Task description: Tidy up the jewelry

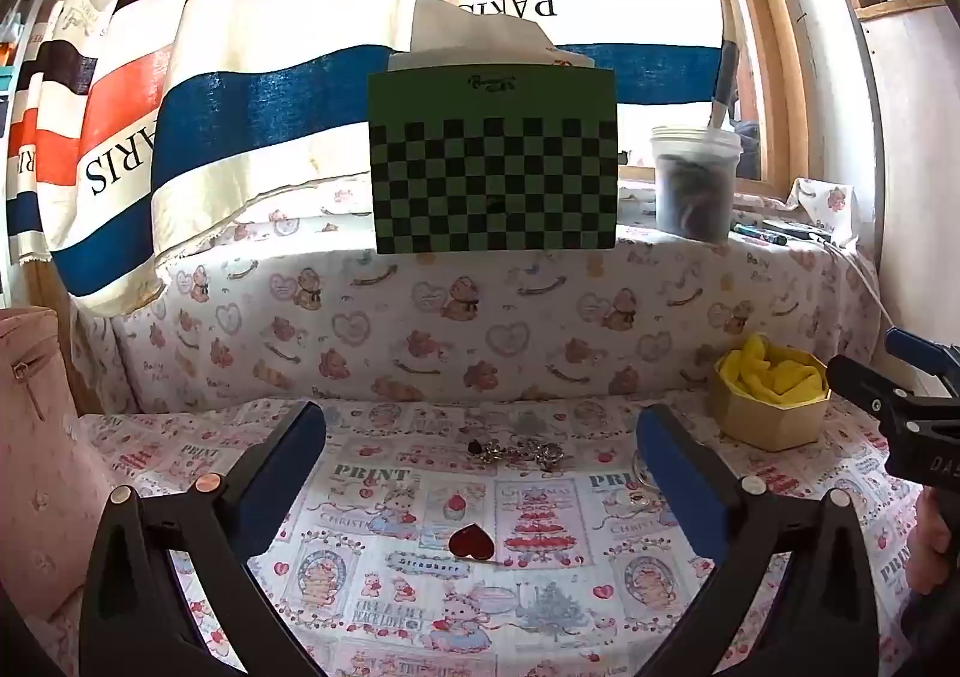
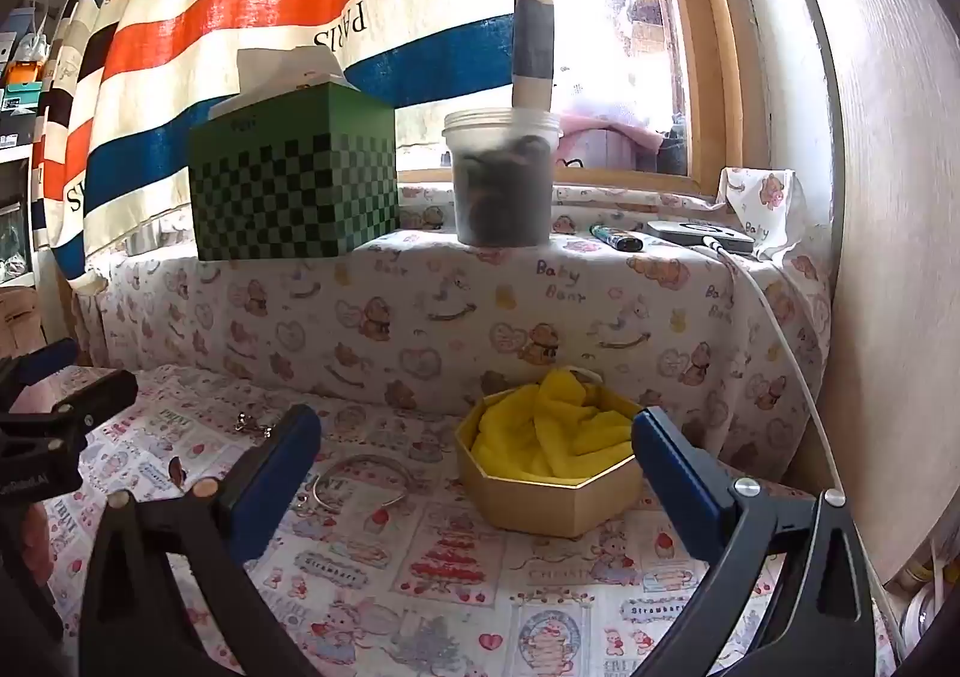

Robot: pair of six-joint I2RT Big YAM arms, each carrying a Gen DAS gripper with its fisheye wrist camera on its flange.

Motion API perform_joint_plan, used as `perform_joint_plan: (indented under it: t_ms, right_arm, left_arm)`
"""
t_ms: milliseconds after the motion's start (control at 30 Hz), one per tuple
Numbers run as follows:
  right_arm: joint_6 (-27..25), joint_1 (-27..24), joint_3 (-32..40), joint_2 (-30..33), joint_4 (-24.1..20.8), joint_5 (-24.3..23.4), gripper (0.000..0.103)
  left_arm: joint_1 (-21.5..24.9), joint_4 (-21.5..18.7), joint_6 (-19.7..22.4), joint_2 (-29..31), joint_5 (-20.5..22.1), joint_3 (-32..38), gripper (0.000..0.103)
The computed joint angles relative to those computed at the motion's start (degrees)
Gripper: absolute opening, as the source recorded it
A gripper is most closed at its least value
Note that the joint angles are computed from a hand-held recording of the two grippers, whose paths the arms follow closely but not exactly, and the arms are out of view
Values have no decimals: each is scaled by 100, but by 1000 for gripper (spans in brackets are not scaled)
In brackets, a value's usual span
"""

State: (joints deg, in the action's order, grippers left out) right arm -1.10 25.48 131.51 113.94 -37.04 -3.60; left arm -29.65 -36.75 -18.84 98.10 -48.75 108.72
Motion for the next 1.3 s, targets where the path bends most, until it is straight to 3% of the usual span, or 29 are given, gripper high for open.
perform_joint_plan:
  t_ms: [267, 633, 833, 1067, 1300]
  right_arm:
    - [37, -2, 25, 21, -13, 10, 103]
    - [73, 1, -128, -51, 210, 105, 103]
    - [113, 10, -3, 8, 95, 155, 103]
    - [53, 5, -46, -11, 115, 165, 103]
    - [36, 20, 26, 26, 44, 198, 103]
  left_arm:
    - [-1, -586, -291, 119, -178, 254, 103]
    - [62, -676, -394, 108, 53, 273, 102]
    - [58, -599, -419, 93, 47, 233, 101]
    - [54, -840, -464, 203, -6, 415, 103]
    - [52, -690, -392, 140, 43, 305, 103]
